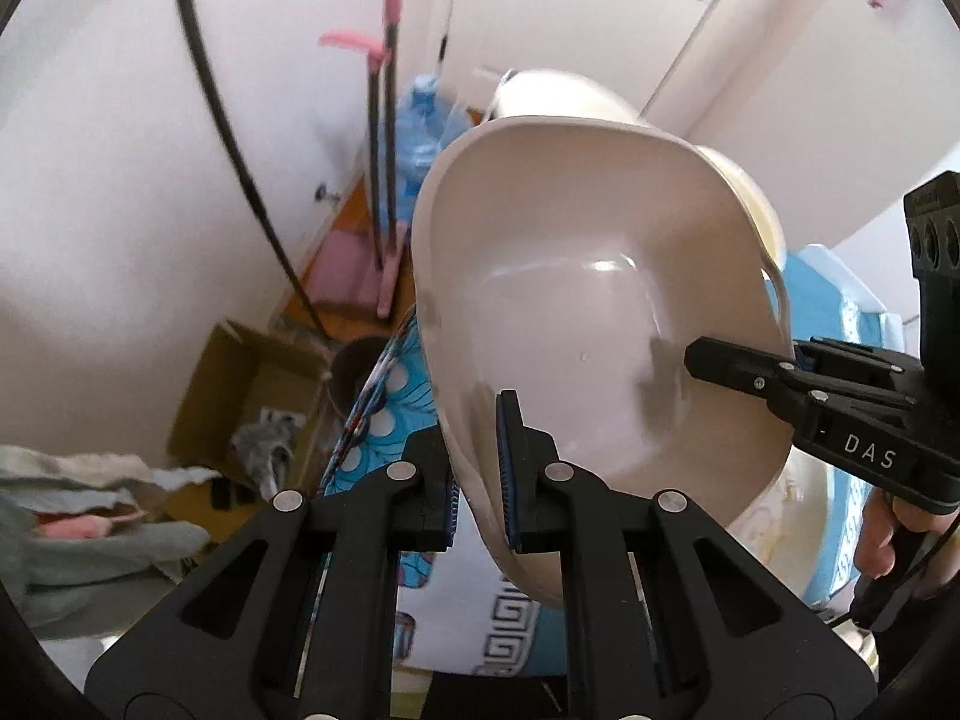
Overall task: Organize plates and bowls
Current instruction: 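Carry the beige square bowl with both grippers and lower it onto the cloth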
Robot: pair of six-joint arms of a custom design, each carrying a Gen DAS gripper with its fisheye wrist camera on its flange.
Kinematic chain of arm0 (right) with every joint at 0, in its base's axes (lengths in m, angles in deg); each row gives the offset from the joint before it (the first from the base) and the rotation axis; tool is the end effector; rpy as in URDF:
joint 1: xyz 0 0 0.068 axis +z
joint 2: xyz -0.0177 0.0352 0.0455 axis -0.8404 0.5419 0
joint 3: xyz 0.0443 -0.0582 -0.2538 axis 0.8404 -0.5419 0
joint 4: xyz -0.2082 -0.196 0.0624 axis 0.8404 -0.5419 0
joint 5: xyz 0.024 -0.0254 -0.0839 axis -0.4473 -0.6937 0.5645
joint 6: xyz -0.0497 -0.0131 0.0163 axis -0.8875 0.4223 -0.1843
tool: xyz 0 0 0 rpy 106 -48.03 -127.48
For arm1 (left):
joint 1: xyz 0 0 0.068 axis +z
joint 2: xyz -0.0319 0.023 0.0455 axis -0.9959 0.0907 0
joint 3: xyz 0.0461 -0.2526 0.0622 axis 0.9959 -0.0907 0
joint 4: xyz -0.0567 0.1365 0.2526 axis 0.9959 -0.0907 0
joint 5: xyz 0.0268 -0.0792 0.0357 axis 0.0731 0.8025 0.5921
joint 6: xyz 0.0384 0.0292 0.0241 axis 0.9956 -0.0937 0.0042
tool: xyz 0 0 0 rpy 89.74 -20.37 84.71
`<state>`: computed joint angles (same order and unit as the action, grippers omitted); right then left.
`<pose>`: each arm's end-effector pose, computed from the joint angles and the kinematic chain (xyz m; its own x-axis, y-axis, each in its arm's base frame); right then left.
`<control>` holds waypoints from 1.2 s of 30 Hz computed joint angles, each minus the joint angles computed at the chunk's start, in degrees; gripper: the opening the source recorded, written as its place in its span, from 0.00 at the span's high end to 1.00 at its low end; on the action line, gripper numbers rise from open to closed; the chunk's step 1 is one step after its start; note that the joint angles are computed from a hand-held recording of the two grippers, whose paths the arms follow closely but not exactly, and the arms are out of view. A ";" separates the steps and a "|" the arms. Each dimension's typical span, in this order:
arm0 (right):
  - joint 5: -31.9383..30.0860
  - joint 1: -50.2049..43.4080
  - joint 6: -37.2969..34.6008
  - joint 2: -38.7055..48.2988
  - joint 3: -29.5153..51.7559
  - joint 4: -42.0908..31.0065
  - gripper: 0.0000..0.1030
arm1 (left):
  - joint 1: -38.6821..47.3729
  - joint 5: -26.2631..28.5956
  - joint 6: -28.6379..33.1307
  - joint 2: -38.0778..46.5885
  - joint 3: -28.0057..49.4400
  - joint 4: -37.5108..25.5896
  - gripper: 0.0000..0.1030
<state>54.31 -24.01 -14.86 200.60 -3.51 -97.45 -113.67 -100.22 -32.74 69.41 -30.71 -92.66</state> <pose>0.3306 0.2326 0.0745 -0.7557 -0.5087 -0.4126 -0.6468 0.6785 0.3482 0.2312 -0.1201 0.0938 -0.8388 -0.3807 -0.3893 -0.3317 0.9242 -0.1892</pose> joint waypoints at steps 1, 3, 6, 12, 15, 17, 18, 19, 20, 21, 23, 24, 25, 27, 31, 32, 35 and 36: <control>-0.58 -0.85 0.40 -2.68 -2.11 0.56 0.87 | -1.89 -1.78 -0.44 -1.46 1.55 -2.70 0.91; -1.73 -2.96 0.49 -8.40 -6.39 0.81 0.87 | -4.64 -3.84 -1.11 -2.78 4.02 -6.17 0.91; -2.72 -6.68 0.22 -18.35 -13.46 0.63 0.87 | -10.30 -7.30 -3.13 -2.68 9.47 -11.24 0.91; -6.55 -19.72 -5.15 -37.63 -24.56 -6.17 0.87 | -21.96 -11.85 -6.91 6.52 24.74 -16.96 0.91; -8.20 -29.12 -10.78 -44.14 -27.53 -11.81 0.87 | -25.47 -11.02 -6.84 14.16 32.86 -16.62 0.91; -9.51 -36.68 -16.12 -46.73 -28.71 -15.86 0.87 | -27.06 -9.89 -6.48 18.95 37.62 -15.85 0.91; -10.24 -40.79 -19.11 -46.79 -28.65 -17.62 0.87 | -27.80 -9.20 -6.30 21.65 40.00 -15.05 0.91; -11.06 -45.49 -23.14 -46.24 -27.85 -20.04 0.87 | -28.47 -8.03 -5.97 24.66 42.79 -14.15 0.91; -11.63 -49.65 -26.89 -44.05 -26.24 -21.45 0.87 | -28.97 -6.50 -5.63 27.86 45.68 -13.30 0.91; -11.73 -53.47 -30.02 -42.51 -25.71 -22.30 0.87 | -29.59 -5.36 -5.73 31.45 49.40 -13.21 0.91; -11.63 -57.93 -33.52 -39.00 -23.97 -22.82 0.87 | -30.18 -3.38 -5.73 36.90 54.68 -12.71 0.91; -11.46 -60.57 -35.82 -36.41 -23.32 -22.25 0.87 | -30.45 -2.14 -5.49 40.79 58.51 -12.75 0.91; -11.20 -62.48 -37.39 -34.48 -22.85 -22.00 0.87 | -30.72 -1.40 -5.39 43.96 61.69 -12.96 0.91; -10.50 -65.96 -39.87 -28.55 -21.15 -19.88 0.87 | -30.90 0.19 -5.05 49.94 68.29 -14.15 0.91; -8.13 -67.67 -39.27 -18.34 -18.74 -13.42 0.87 | -30.58 3.20 -3.76 62.79 84.02 -18.60 0.91; -7.63 -68.04 -39.32 -16.08 -17.99 -12.15 0.87 | -30.45 3.59 -3.38 64.95 86.66 -19.23 0.91; -6.83 -68.97 -39.46 -10.71 -16.04 -9.66 0.87 | -30.43 3.88 -2.33 72.41 97.30 -23.74 0.91; -6.61 -69.26 -39.64 -9.08 -15.43 -8.79 0.87 | -30.40 4.02 -1.97 74.60 100.59 -25.23 0.91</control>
<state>47.70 -93.26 -54.50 191.52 -18.94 -106.24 -144.07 -96.20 -34.70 144.01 69.87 -117.89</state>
